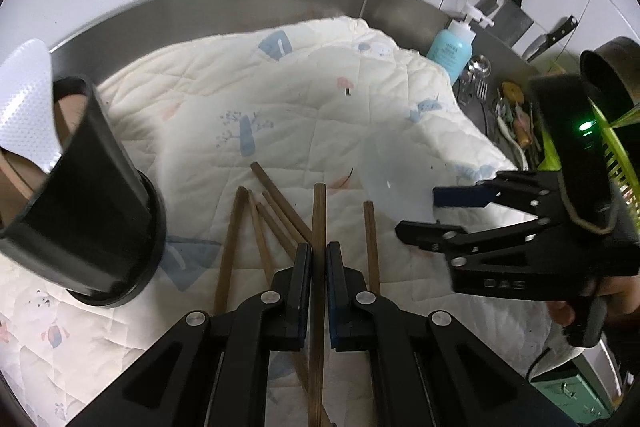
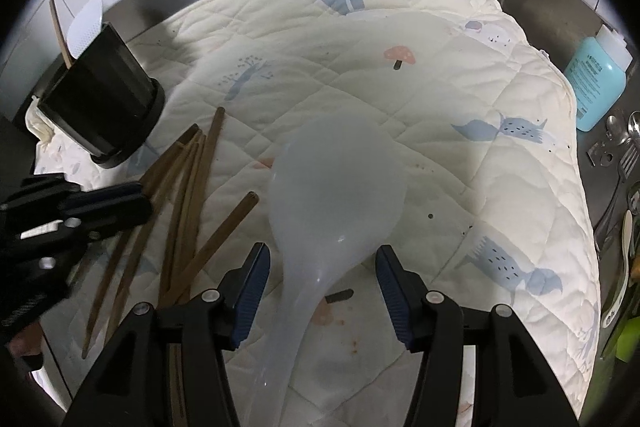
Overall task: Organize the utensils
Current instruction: 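Grasp another chopstick with the left gripper while the right gripper grasps the smooth white ladle, then lift the chopstick with the left gripper while the right gripper lifts the ladle toward the cup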
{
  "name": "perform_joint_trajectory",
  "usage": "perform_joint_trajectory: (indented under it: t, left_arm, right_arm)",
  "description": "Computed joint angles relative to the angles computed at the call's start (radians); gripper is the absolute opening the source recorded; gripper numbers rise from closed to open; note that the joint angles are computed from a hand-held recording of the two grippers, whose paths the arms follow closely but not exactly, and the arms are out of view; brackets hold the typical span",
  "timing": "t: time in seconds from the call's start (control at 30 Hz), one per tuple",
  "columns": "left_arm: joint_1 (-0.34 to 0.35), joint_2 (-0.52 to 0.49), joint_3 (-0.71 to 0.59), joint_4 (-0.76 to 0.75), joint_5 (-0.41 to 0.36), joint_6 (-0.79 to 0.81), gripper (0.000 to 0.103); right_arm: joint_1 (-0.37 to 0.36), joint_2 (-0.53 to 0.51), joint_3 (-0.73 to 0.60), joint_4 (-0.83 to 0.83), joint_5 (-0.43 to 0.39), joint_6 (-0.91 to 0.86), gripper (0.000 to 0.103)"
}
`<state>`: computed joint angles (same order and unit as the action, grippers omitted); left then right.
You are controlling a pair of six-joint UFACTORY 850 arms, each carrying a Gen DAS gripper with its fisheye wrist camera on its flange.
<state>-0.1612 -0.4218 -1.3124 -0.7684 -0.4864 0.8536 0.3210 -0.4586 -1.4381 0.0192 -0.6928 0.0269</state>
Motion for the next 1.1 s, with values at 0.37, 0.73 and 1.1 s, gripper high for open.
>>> perform_joint_trajectory:
  t: [0.37, 0.73, 1.1]
  left_arm:
    - [0.043, 0.076, 0.046, -0.125, 0.007, 0.087, 0.007]
    - [0.089, 0.129, 0.08, -0.205, 0.007, 0.124, 0.007]
    - [0.097, 0.147, 0.095, -0.21, 0.015, 0.12, 0.007]
  right_arm:
    - [0.016, -0.028, -0.038, -0.06, -0.021, 0.039, 0.059]
    - [-0.011, -0.002, -0.014, 0.011, 0.005, -0.008, 0.025]
    - [-0.041, 0.004, -0.014, 0.131, -0.015, -0.081, 0.023]
